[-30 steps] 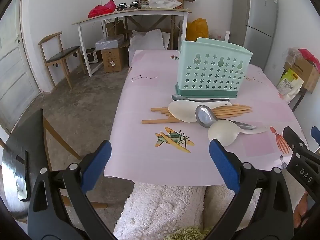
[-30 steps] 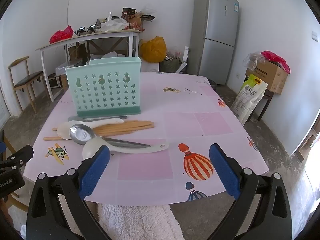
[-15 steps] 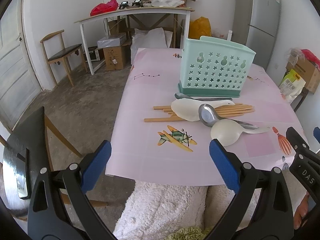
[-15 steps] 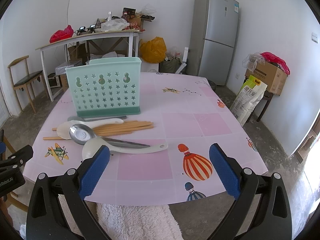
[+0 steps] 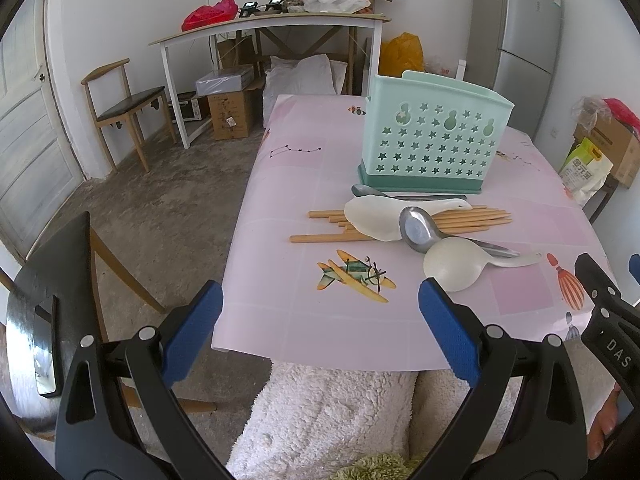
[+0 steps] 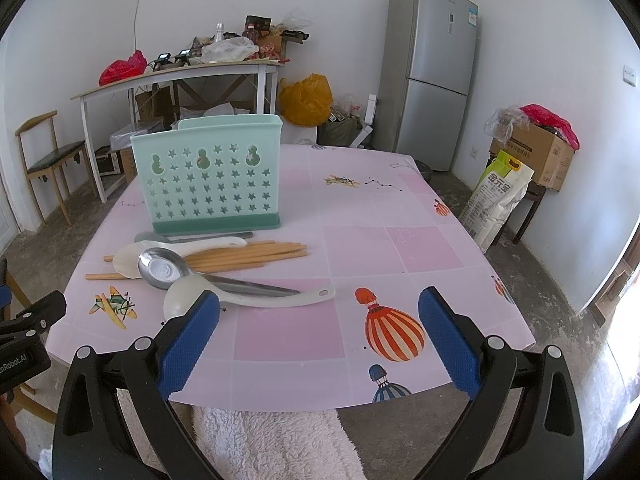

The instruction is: Organize utensils

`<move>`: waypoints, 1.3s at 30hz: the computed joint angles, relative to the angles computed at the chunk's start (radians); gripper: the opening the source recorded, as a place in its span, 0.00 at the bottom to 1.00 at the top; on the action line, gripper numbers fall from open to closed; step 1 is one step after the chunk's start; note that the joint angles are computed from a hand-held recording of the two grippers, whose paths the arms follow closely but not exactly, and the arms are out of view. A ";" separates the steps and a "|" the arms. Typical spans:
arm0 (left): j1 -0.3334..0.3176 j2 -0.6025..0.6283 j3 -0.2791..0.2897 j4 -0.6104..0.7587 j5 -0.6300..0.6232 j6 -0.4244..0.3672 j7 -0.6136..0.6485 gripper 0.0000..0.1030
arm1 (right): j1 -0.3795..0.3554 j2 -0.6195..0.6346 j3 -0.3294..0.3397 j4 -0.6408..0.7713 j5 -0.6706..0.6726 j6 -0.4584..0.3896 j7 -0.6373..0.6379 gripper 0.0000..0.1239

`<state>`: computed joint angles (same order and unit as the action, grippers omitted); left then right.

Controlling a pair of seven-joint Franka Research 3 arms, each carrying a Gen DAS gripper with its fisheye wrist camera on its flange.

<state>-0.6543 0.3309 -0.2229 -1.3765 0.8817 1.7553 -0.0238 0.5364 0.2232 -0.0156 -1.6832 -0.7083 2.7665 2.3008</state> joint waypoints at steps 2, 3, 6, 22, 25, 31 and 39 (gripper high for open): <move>0.000 0.000 0.000 0.000 0.000 0.000 0.001 0.92 | 0.000 0.000 0.000 0.000 0.000 0.000 0.000 0.78; 0.000 0.000 0.000 0.000 0.000 0.000 0.001 0.92 | 0.001 -0.001 -0.001 0.000 -0.001 0.000 0.001 0.78; 0.000 0.000 0.000 0.000 -0.001 0.001 0.001 0.92 | 0.000 -0.001 0.000 0.000 0.000 0.000 0.000 0.78; 0.009 -0.022 -0.008 -0.033 -0.010 0.003 -0.009 0.92 | 0.000 0.001 0.000 0.001 0.001 -0.002 -0.001 0.78; 0.011 -0.024 -0.010 -0.037 -0.010 0.004 -0.010 0.92 | 0.001 0.002 -0.001 0.002 0.000 -0.002 -0.001 0.78; 0.014 -0.026 -0.012 -0.041 -0.011 0.006 -0.011 0.92 | 0.001 0.002 -0.001 0.002 0.002 -0.001 -0.002 0.78; 0.017 -0.030 -0.013 -0.051 -0.015 0.008 -0.013 0.92 | -0.001 0.004 0.001 0.005 0.010 -0.004 -0.010 0.78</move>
